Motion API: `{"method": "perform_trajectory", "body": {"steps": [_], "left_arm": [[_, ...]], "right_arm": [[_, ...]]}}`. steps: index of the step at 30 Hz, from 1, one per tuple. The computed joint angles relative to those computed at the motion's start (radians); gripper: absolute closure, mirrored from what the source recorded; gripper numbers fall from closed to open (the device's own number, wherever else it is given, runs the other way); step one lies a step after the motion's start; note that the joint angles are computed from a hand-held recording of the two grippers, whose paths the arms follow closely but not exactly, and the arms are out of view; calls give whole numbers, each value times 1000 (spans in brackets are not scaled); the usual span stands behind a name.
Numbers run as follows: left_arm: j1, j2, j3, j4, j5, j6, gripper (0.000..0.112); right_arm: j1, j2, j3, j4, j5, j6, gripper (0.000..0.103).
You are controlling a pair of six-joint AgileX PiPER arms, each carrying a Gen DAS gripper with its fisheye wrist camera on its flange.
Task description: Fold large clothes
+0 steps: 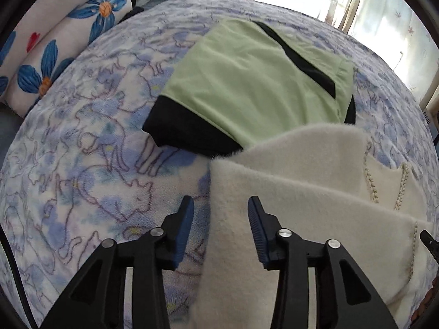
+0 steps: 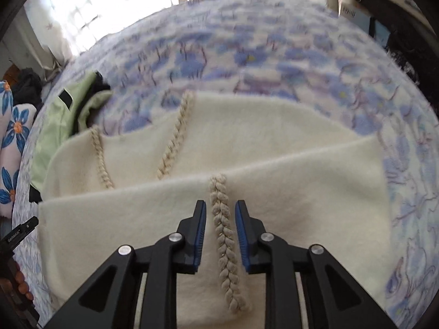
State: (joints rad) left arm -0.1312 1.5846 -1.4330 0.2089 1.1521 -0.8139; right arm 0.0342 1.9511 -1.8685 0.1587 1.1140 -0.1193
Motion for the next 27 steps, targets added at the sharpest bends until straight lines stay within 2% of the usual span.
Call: {"method": "perform_trajectory", "body": {"steps": [2,6,8,11,14,16,19,21,22,23,27], "left_arm": [[-44,-54,10,14,0,-44,66],[-165,-107,45,-66,-14,-112,66],[-227,-109,68,-120,-38,-140,66],[-337,-50,54,-143,-45,-209,66],[-396,-22,58,-97,-34,-250,66],[-395,-25,69,-73,-31,-237,65],[-350,-54,106,-30,-1,-217,65],[-295,-85,148,-43,4,-196,65],[-264,-102,168,-63,-3,-176,66],[-241,-117,183,-77,-5,-163,66],[-238,-121,168,-70,47,-165,66]], "right_arm": [[3,-50,60,51,4,-40,77],[37,-105,166,181,92,-138,77],[71,-138,233,229,87,-180,76],[118,-170,316,255,73,-215,76],[122,-162,349,231,48,-223,78],[83,-158,352,227,27,-263,82],[40,-158,340,60,-59,-198,84],[-36,-131,303,80,-39,-208,85],[-82,-105,266,131,6,-241,95],[-102,-93,243,142,32,-255,99],[-76,-127,245,73,37,-243,97]]}}
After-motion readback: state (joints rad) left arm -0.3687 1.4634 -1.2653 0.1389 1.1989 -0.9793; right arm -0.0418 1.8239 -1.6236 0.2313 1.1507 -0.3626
